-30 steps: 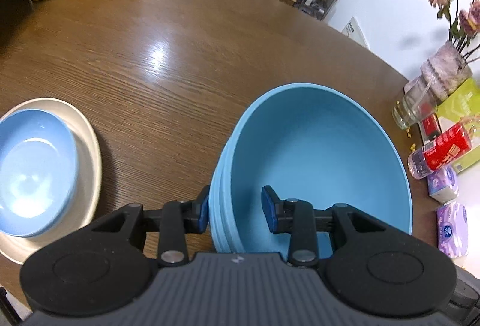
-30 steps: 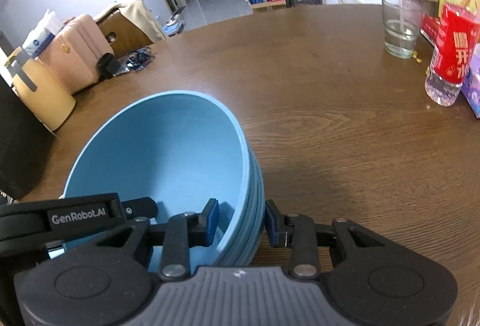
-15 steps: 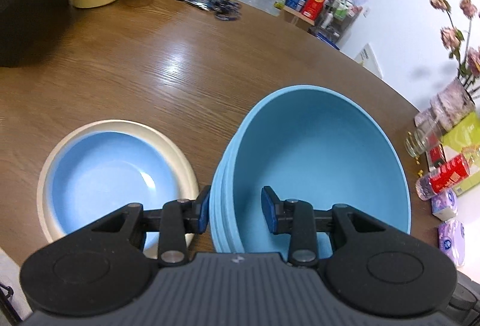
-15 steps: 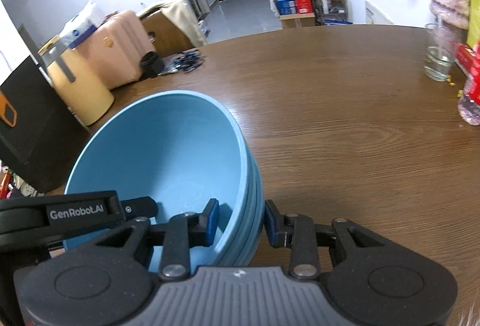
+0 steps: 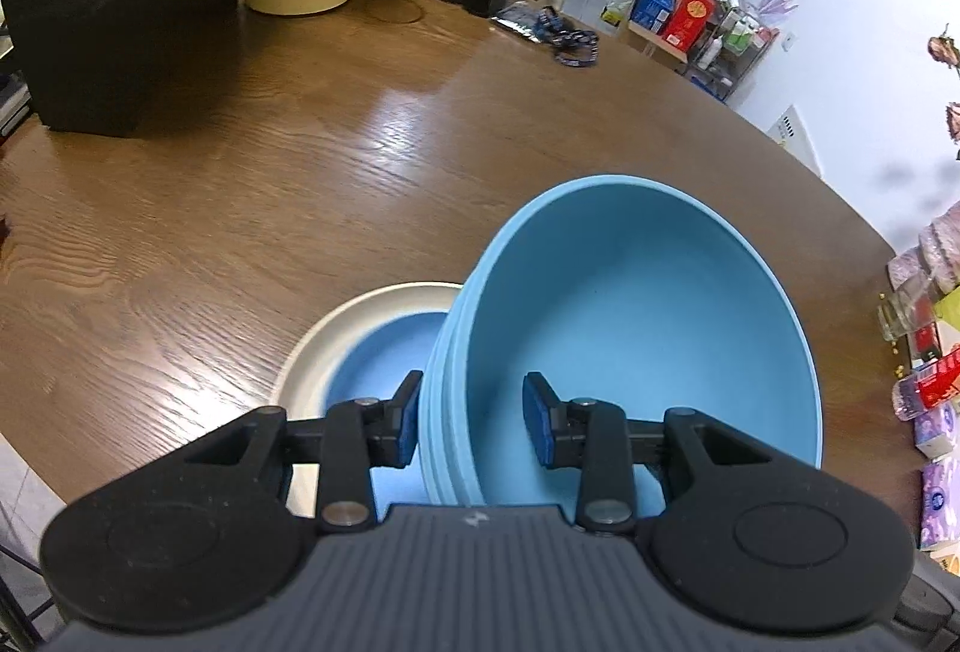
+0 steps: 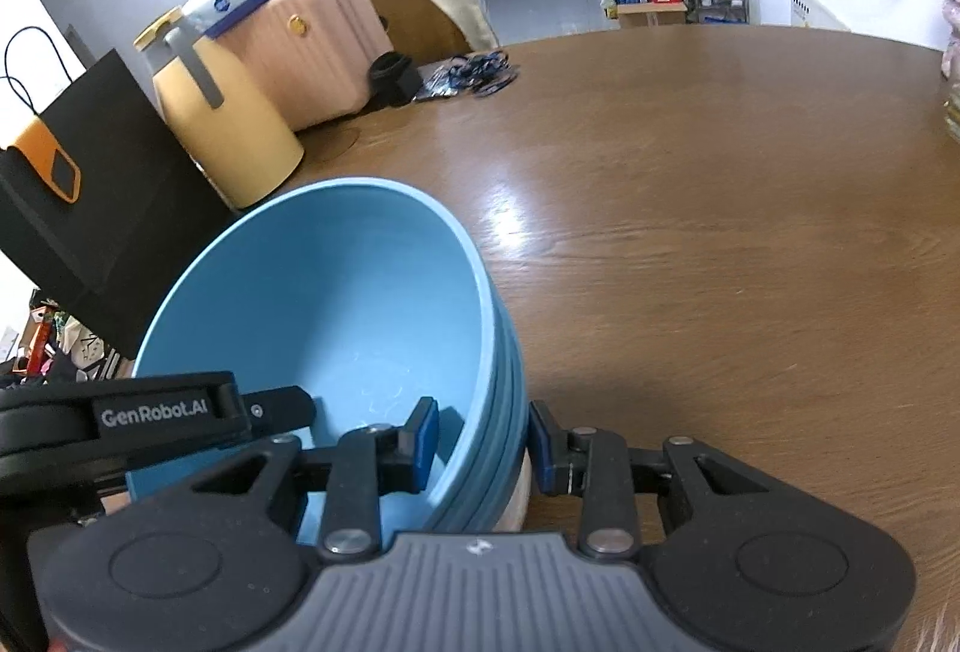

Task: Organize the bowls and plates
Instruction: 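Carry the bowl stack with both grippers over the cream plate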

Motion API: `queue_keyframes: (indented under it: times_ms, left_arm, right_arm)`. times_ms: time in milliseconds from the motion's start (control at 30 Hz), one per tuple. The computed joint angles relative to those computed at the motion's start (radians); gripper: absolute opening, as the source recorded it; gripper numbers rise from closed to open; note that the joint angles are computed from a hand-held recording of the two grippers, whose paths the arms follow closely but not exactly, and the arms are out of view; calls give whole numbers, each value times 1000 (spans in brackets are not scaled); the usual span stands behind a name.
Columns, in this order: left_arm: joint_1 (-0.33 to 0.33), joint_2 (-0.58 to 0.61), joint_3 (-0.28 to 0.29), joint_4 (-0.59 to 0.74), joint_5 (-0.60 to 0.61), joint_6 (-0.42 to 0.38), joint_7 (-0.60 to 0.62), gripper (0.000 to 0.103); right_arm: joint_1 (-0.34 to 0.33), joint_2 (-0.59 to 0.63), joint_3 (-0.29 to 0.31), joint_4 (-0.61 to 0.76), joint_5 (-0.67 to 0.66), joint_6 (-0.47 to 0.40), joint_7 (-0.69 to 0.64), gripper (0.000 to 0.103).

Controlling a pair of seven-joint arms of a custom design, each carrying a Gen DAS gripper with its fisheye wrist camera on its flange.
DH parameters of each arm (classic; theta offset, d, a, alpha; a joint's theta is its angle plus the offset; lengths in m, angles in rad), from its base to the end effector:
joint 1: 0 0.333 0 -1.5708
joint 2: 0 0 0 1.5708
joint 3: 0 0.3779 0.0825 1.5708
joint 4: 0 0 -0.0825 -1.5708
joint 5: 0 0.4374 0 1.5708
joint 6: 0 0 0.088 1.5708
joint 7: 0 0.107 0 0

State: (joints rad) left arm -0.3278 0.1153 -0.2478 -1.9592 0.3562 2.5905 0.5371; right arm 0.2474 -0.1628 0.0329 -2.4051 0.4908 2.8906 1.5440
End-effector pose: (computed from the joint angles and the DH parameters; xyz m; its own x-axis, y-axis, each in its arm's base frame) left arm 0.5672 -0.3686 0.5118 0.1406 -0.9579 0.2503 -0.8447 -0.2479 -0.4743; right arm 0.5306 0.1245 0.4743 -0.0156 -0.9365 -0.3503 -0.8238 0.2106 -0.5262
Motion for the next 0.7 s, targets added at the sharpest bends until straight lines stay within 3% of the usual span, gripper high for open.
queue_keyframes:
  times_ms: [267, 700]
  left_arm:
    - [37, 2, 3, -26, -84, 16, 127, 35]
    - [62, 31, 2, -35, -172, 26, 293, 35]
  right_arm:
    - [-7, 53, 44, 24, -104, 14, 162, 31]
    - [-4, 97, 56, 21, -274, 42, 383, 31]
